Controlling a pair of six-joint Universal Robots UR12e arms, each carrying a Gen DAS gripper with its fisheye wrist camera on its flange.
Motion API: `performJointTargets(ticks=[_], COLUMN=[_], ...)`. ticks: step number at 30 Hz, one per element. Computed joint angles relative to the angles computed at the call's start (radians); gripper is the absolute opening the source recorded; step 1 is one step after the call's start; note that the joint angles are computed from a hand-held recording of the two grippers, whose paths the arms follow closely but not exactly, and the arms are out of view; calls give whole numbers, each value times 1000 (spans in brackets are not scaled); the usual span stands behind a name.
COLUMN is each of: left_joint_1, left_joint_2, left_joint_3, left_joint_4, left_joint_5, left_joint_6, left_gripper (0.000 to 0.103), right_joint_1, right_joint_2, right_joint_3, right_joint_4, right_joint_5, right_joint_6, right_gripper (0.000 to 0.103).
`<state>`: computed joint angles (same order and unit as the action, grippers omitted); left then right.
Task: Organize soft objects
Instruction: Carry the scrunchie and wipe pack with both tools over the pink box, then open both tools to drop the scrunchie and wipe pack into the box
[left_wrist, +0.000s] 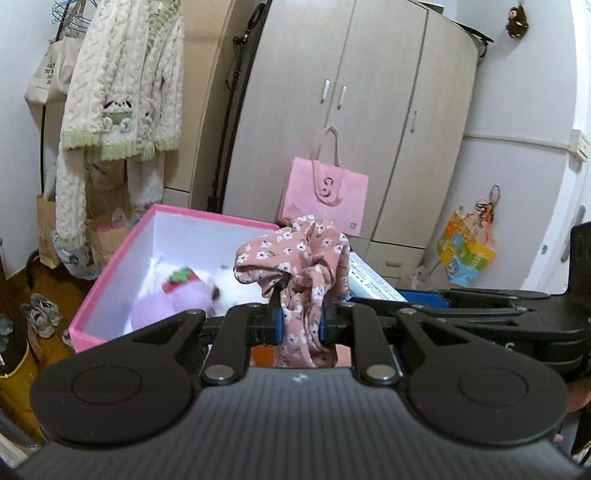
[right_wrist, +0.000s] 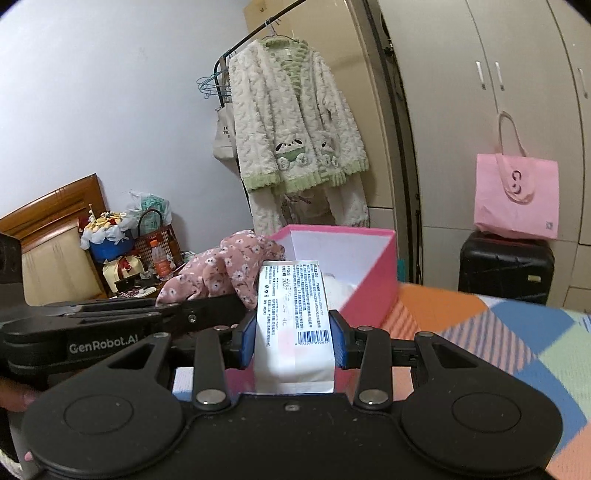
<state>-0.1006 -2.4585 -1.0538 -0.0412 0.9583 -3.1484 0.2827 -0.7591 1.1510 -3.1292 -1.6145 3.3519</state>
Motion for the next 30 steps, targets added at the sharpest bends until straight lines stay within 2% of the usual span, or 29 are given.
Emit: performJointTargets(ticks=[6,10,14,18,20,25,30], left_joint_1=[0,-6,-5,-8,-6,-5,-6], left_joint_2=[-56,-83,-111,-135,-139,-139,-145], left_joint_3=[120,171,226,275,286,292,305], left_joint_4=[-107,-157,-239,-290,-308,-347,-391], left_joint_5=[35,110,137,189,192,204,211], left_joint_6=[3,1,13,13,11,37,66], left_gripper=[16,16,16,16,16,19,19], right_joint_1=[-17,-27,-33,-31,-28,-28,-19], right_joint_2=[53,99,149,191,211,217,237], right_joint_3=[-122,-212,-304,-379,-420,-438,-479], right_joint_4=[102,188,291,360,398,456,505], right_joint_5=[37,67,94,96,84,100,61], right_joint_6=[-15,-36,-42,-55,-77,-114,-153], right_gripper=[45,45,45,45,45,45,46])
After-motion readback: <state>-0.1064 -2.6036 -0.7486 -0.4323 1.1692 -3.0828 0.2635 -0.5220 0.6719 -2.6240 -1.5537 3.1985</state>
